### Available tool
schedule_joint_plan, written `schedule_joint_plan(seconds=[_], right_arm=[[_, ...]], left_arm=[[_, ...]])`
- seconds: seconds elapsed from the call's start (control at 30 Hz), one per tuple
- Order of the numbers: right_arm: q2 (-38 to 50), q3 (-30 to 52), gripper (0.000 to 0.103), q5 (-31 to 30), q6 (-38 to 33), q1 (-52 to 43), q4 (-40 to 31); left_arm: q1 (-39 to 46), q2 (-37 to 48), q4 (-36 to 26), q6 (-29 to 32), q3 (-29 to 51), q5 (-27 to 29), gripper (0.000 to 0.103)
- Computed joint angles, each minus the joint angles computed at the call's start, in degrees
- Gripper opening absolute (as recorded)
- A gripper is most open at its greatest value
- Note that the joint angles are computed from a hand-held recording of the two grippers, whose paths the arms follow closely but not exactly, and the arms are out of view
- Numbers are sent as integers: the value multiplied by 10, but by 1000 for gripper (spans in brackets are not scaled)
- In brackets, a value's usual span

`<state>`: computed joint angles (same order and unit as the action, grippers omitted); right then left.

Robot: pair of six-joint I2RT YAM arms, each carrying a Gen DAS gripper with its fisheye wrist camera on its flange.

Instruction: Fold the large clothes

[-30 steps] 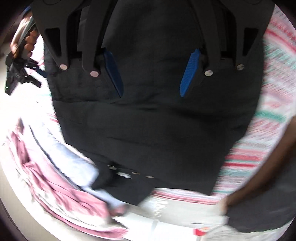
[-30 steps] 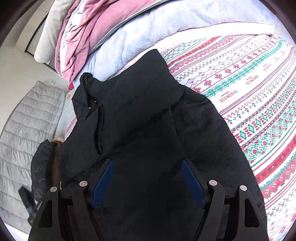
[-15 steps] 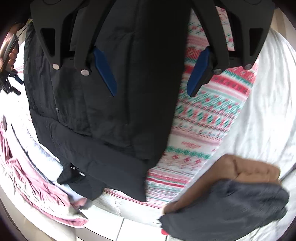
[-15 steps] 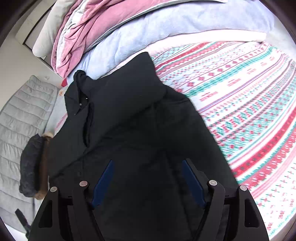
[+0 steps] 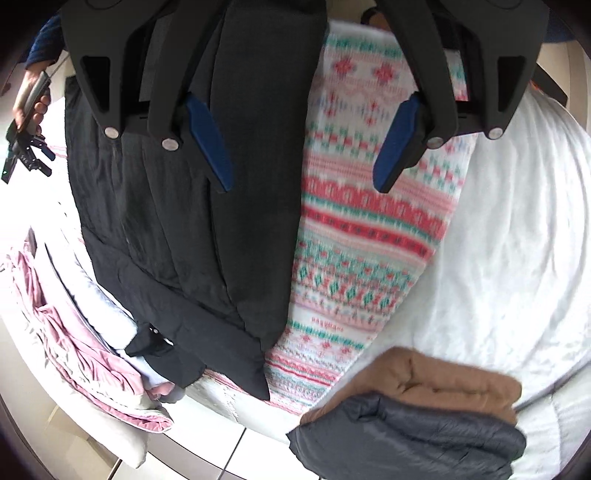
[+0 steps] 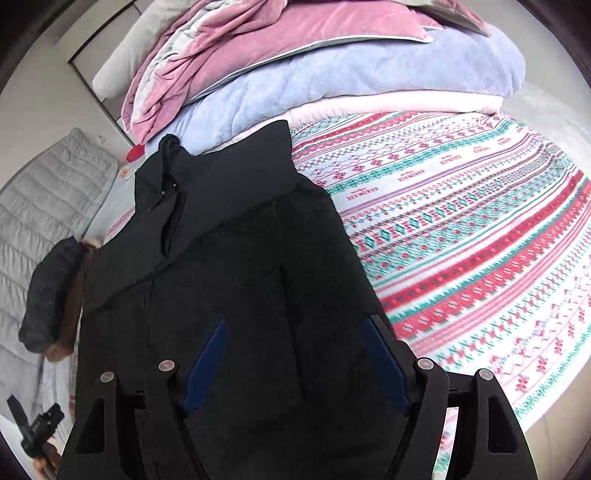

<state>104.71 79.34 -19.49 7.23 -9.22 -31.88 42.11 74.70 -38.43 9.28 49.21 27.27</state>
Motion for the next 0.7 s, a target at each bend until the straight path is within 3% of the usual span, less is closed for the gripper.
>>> schedule_joint_plan(seconds=[0.33,0.47,0.6,0.7], right_arm=[[-180,-262,76,-96,-85,-150,79],[-202,-285,74,-129,-87,-191,75],[-163,-261,74,-140,-110,-202,10],[-141,-258,74,-165,-125,-206,-31]], left_arm=[[101,-105,-85,134,-101,81,77],[107,-151,-110,165,-137,98,75],[95,-179,-117,161,-161,97,75],[126,-196,-124,159,-180,104,66]])
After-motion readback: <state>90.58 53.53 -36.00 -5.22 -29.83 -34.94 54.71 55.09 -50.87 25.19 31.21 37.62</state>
